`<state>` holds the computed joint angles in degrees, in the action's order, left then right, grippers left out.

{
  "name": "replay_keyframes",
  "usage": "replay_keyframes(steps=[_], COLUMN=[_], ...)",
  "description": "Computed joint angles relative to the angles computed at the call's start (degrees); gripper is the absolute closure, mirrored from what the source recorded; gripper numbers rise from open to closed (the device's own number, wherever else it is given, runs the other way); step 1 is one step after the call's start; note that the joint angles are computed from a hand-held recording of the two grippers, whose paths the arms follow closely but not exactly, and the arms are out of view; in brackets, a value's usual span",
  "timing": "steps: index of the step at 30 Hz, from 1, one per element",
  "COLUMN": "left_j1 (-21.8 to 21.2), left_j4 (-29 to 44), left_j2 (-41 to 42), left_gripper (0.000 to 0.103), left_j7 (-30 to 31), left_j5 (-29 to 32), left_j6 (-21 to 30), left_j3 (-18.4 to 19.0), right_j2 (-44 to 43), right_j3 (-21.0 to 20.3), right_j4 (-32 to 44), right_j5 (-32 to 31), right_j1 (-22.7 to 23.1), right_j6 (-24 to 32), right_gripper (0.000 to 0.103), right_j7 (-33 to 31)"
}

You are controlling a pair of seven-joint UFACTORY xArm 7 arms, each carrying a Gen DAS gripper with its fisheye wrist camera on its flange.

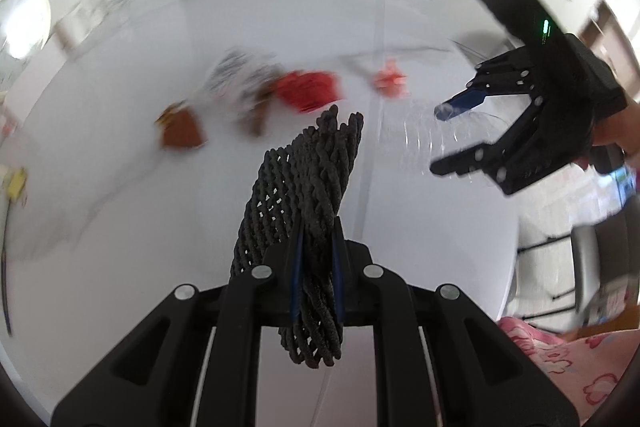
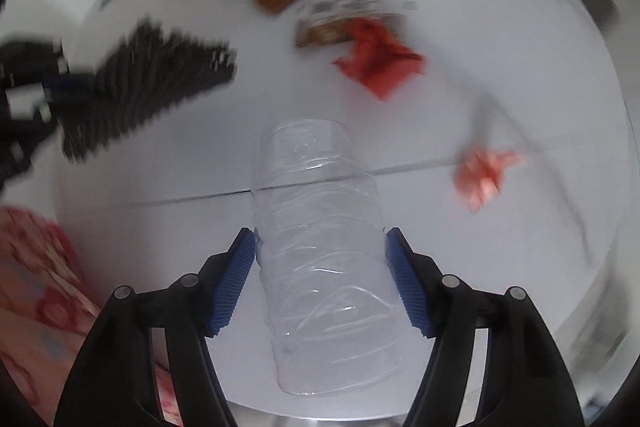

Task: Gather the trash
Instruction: 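Grasp the clear plastic bottle with the right gripper while the left holds the net, then carry net and bottle over the wastebasket and open both grippers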

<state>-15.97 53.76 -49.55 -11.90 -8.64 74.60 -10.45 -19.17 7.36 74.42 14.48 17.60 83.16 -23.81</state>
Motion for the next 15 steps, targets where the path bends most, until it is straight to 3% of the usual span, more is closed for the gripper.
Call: replay_keyframes(steps=[4, 7, 15], left_j1=[-3.2, -6.1, -14.1], left_j4=[6.2, 11.9, 33.5], left_j2=[7.6, 15.2, 44.4], left_gripper=[0.091, 0.091, 0.091], left_j7=[0.2, 0.0, -7.6], left_j5=[-2.2, -2.8, 3.4], left_j6=[-3.4, -7.1, -12.3], left_j3=[-4.1, -7.9, -18.2], right_j2=[-11.4, -18.6, -22.6], right_j3=[-6.7, -10.9, -23.0], right_j4=[-6.4, -9.6, -12.1], right_j5=[3.6, 1.7, -4.9], right_j1=[-5.7, -10.1, -20.2], right_j6=[0.4, 2.5, 4.1], right_gripper=[0.035, 0.035, 0.035], right_j7=[6.9, 9.1, 1.9])
